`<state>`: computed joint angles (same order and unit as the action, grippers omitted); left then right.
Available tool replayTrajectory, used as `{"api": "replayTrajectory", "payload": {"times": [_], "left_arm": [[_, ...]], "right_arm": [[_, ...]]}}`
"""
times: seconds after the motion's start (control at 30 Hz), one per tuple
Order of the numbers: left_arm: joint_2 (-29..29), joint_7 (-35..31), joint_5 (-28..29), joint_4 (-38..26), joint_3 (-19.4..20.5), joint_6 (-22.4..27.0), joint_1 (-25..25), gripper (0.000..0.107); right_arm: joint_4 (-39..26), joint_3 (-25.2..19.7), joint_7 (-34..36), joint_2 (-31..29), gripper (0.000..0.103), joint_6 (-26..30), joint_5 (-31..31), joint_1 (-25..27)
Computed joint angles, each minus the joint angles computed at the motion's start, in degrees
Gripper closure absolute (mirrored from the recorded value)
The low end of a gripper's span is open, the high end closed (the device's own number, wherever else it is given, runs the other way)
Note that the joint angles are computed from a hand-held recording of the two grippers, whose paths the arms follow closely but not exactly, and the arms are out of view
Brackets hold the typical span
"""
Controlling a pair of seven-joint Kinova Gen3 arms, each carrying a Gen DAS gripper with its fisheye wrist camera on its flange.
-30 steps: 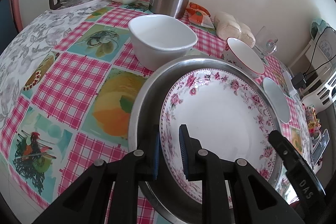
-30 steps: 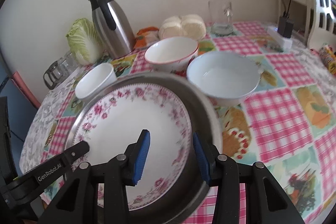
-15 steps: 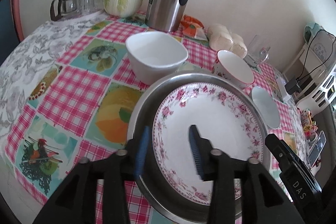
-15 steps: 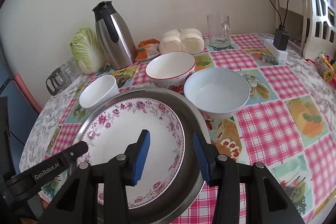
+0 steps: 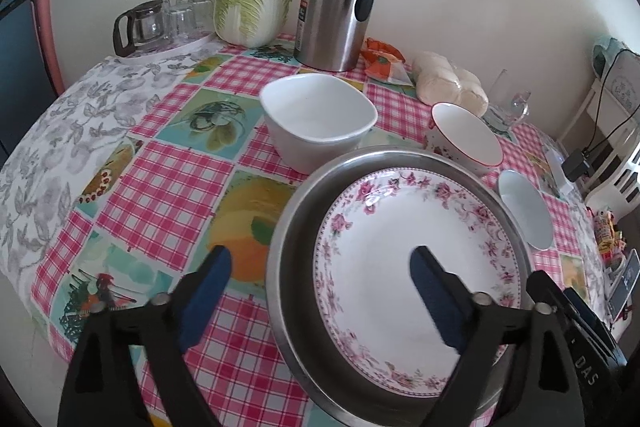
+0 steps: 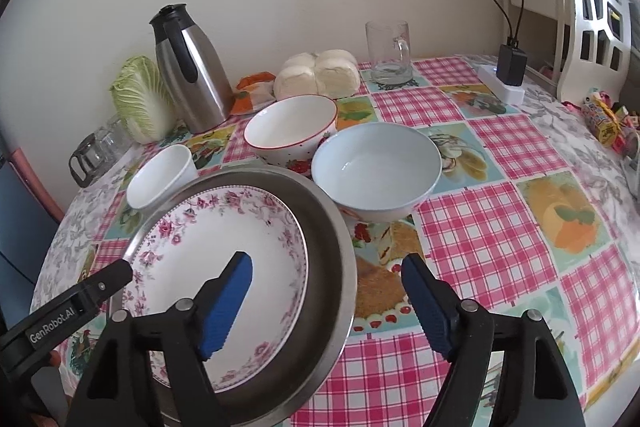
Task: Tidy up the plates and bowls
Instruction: 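Withdraw both grippers from the stacked plates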
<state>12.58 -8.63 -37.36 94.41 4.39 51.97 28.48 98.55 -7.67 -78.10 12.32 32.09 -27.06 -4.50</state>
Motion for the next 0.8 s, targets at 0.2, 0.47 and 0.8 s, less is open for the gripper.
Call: {"api": "replayTrajectory", "payload": {"times": [0.2, 0.47, 0.8], "left_arm": [[1.31, -0.31, -0.26, -1.39, -0.03, 2.97, 0.65, 0.009], [2.10, 0.55, -2.50, -2.21, -0.40, 5.84, 2.33, 0.009], [2.27, -0.76, -2.28, -2.16, -0.12, 4.67, 2.07, 0.009]], "right_arm": [[0.47, -0.12, 0.91, -0.20, 0.000, -0.69, 0.19, 0.07], [0.83, -0.13, 1.33, -0.21, 0.000, -0.91, 0.36, 0.09], [1.31, 0.23, 1.80, -0.21, 0.000, -0.46, 0.49, 0.48]]}}
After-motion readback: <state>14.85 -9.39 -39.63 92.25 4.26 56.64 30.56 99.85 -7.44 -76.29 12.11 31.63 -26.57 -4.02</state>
